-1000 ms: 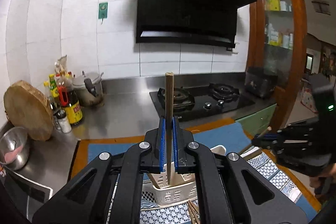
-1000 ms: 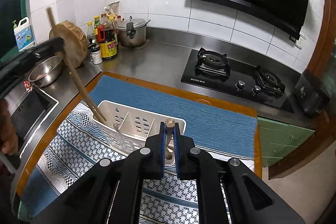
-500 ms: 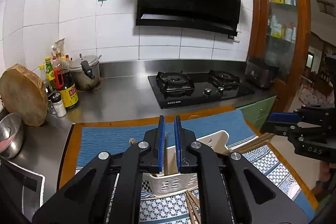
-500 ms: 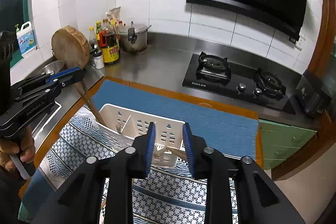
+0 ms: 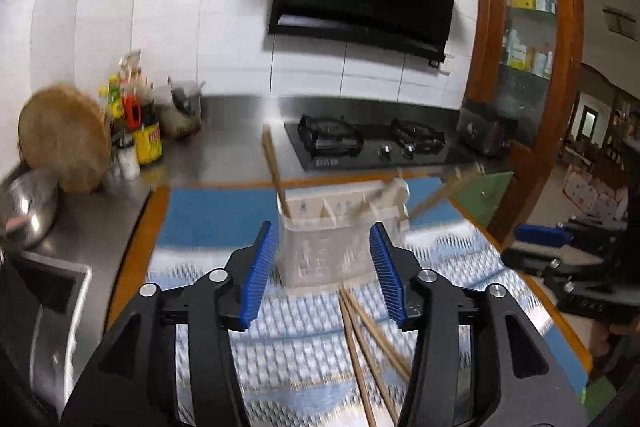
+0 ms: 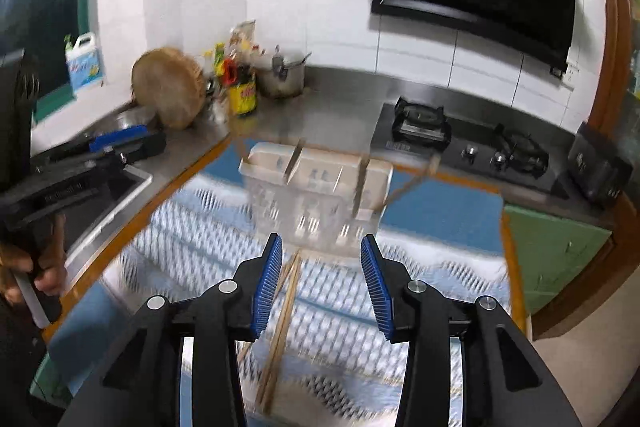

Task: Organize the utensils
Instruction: 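Lower both grippers back toward the remaining loose chopsticks on the cloth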

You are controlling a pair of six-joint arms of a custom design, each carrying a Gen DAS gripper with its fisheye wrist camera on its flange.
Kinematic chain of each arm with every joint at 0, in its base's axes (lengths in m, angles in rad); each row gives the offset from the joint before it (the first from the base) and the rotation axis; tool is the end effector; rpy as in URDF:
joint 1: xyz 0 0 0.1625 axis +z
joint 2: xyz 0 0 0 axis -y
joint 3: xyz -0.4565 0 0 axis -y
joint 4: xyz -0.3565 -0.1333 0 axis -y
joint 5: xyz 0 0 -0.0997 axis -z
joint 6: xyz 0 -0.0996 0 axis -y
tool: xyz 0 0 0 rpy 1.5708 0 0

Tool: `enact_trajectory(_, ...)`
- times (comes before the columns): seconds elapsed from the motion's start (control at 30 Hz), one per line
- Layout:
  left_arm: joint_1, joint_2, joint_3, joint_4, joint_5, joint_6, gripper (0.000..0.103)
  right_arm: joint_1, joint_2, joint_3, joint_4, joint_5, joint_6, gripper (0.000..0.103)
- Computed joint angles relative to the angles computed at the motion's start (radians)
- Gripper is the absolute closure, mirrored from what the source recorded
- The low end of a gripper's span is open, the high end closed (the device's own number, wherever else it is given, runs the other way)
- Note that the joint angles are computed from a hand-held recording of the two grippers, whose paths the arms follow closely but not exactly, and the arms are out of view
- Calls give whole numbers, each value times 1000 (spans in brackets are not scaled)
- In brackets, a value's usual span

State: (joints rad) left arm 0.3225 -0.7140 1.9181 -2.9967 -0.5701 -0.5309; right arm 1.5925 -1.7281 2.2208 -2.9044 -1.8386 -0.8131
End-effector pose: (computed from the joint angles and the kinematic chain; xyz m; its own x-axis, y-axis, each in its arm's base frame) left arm -0.4831 -0.3904 0.0981 -0.7674 0.2343 -0.5968 0.6223 0.4961 -0.6055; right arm 0.1152 -0.3782 0.4550 -0.6550 -0.3631 0.6626 -0.7134 0.5862 -0.3840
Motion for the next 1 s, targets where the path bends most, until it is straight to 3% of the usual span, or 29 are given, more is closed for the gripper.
enact_trajectory(0.1,-32,-16,92,41,-8,-116,49,-70,-42,106,-31,38,-26,64)
enact_trajectory(0.3,-73,-29,209,115,-22,-298,45,-183,-62,251,-104,66,-80,78)
enact_trajectory(0.5,-89,-15,277,109,-84,-386,45,-269,-38,332,-170,85,-103,85)
enact_trajectory(1.0,-73,70,277,95,-216,-409,47,-299,69,356,-278,53,-81,95)
